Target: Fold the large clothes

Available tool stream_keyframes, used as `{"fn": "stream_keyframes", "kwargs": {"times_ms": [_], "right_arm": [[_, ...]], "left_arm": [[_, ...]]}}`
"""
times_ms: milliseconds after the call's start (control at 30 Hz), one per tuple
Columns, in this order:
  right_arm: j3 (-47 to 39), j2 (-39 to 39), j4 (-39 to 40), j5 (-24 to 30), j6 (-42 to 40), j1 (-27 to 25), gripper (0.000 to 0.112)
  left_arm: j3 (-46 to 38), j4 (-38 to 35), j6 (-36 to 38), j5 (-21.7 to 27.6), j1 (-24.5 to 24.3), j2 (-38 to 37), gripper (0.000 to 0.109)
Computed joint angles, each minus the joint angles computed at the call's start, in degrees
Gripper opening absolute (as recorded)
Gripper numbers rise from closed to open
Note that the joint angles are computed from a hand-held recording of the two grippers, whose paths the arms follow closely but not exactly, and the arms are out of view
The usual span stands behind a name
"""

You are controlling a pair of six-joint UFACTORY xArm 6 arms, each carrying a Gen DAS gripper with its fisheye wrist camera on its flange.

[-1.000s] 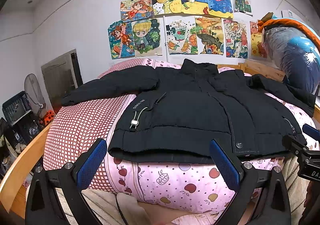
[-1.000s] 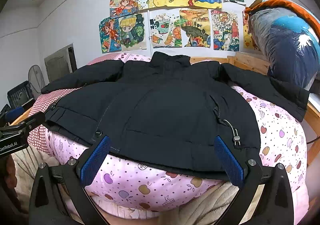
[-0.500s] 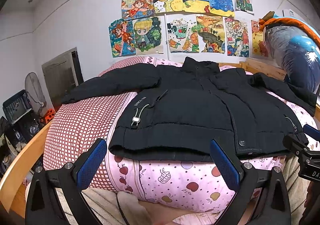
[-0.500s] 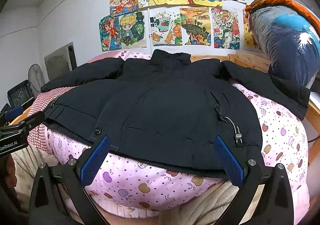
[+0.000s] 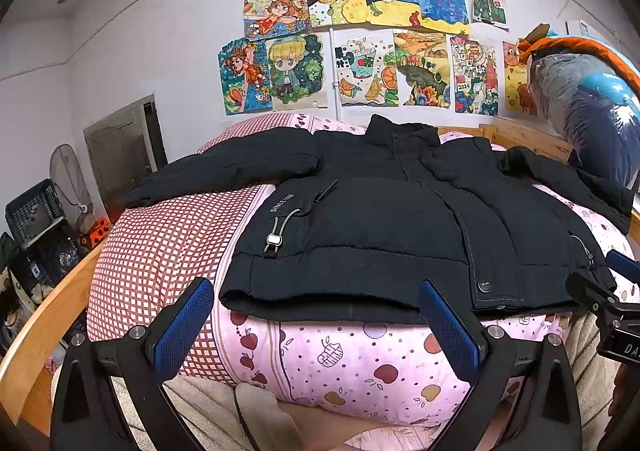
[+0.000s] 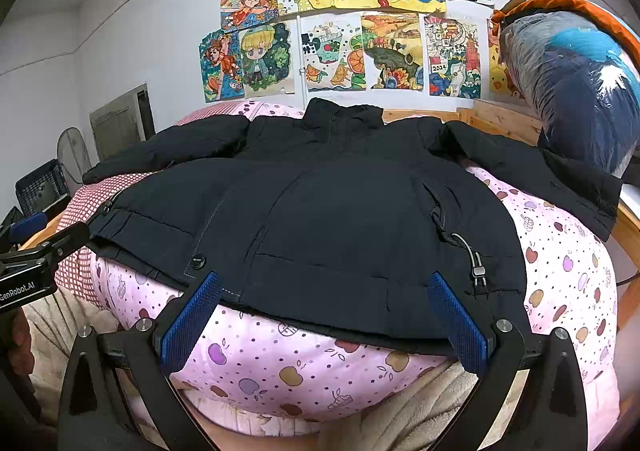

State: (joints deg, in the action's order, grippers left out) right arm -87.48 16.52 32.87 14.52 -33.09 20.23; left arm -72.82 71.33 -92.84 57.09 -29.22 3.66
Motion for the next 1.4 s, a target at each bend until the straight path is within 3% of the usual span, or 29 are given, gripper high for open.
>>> {"fn": "stream_keyframes", "kwargs": {"times_ms": [1400], "right_arm": [[0.67,-0.40,1.24,-0.17,-0.94,-0.16,0.102]], "left_arm": [[0.36,-0.09,0.20,-0.47,0.24,-0.25,0.103]]}}
